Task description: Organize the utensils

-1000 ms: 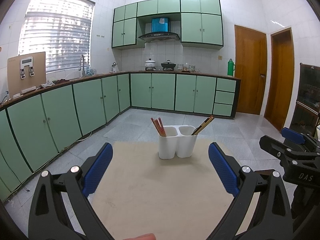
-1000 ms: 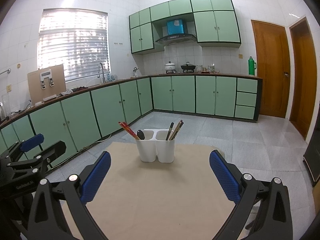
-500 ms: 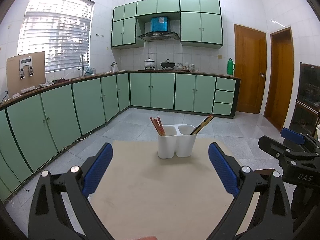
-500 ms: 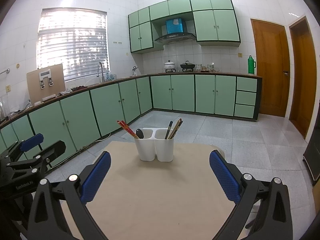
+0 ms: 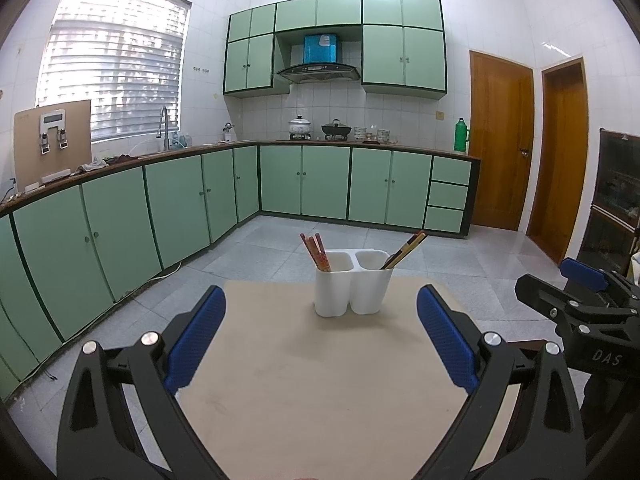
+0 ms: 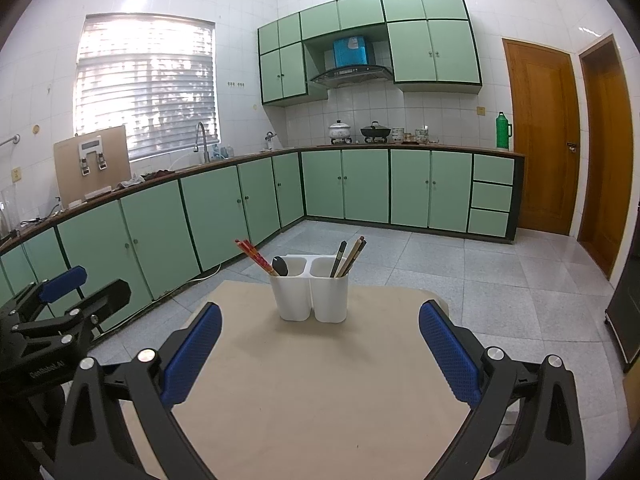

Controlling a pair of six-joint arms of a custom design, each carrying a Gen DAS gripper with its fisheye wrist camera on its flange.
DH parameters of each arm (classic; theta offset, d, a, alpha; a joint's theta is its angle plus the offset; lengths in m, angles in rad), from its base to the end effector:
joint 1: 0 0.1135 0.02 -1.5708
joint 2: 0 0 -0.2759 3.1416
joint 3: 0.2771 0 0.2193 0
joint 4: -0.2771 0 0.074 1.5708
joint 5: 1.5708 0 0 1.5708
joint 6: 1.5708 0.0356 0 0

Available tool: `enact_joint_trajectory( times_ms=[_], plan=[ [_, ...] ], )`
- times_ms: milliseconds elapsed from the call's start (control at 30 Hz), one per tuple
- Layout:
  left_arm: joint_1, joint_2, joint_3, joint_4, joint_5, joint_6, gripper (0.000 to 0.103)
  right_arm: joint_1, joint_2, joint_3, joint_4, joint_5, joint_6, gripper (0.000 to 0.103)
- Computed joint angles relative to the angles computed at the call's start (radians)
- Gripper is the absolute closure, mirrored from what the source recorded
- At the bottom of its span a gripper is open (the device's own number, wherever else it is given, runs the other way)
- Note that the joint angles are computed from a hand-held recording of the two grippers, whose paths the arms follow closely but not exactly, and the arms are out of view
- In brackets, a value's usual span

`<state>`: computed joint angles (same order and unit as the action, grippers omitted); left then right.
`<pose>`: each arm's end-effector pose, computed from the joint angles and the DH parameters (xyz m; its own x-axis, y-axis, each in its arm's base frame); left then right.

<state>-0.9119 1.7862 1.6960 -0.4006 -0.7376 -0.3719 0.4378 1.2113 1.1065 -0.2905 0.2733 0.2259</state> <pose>0.2534 -0.2881 0.3765 -0.3495 0.0121 -0.9368 0.1020 0.9945 -0.0252 0.2205 0.0926 0.3677 -0.3808 0.0599 -0.9227 -0.0998 0.9894 0.1054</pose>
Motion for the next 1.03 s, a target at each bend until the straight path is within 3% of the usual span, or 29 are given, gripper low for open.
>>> enact_joint_trajectory(
  times_ms=[1033],
  plan=[
    [-0.001,0.010,0.009,-0.008,-0.005,-0.012,0.009,0.004,-0.006,-0.004,-0.004,0.004,0.001,0.006]
  ],
)
